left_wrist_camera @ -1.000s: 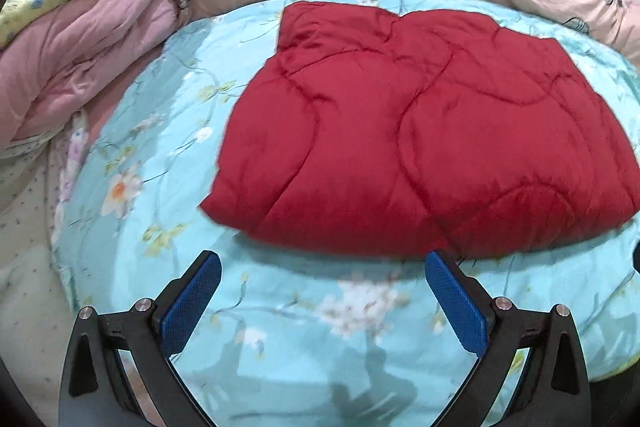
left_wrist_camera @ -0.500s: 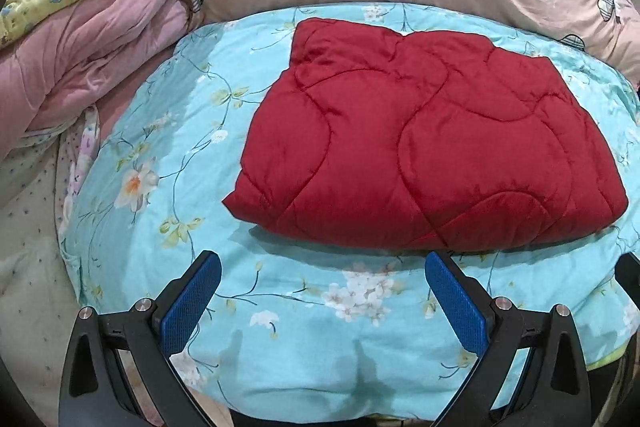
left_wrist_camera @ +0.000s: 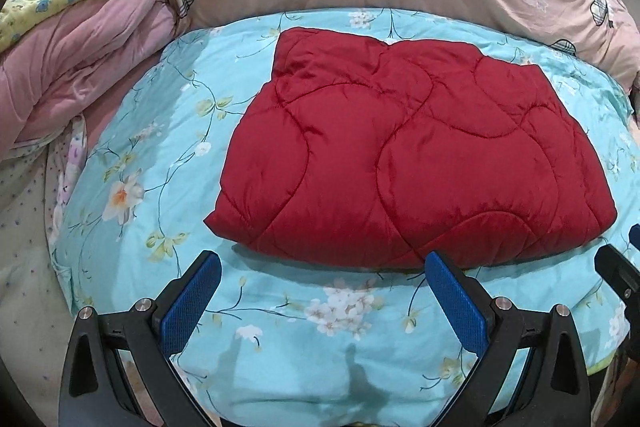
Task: Fold large clothes
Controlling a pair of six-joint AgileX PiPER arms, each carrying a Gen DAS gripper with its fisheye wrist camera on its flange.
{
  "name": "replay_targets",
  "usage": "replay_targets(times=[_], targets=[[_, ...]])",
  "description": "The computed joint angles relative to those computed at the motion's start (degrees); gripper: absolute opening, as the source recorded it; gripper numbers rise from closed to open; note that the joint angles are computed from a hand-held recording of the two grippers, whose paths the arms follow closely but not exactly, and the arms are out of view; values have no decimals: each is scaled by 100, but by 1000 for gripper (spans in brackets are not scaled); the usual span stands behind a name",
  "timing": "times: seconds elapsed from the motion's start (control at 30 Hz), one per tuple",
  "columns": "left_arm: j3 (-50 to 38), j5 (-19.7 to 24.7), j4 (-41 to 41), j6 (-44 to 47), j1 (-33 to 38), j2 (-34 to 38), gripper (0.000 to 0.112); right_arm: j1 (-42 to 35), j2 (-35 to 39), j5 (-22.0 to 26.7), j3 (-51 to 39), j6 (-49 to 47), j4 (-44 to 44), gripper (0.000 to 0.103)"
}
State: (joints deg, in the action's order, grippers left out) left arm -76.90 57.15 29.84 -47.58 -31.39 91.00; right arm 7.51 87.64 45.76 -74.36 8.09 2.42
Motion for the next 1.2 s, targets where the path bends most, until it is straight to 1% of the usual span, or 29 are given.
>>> replay_targets(times=[0.3,1.2], targets=[[-75,19,-115,90,4,79,102,-6,53,60,57,-60,101,103],[-151,91,-41,-38,-101,161,102,81,39,31,137,83,67,103]])
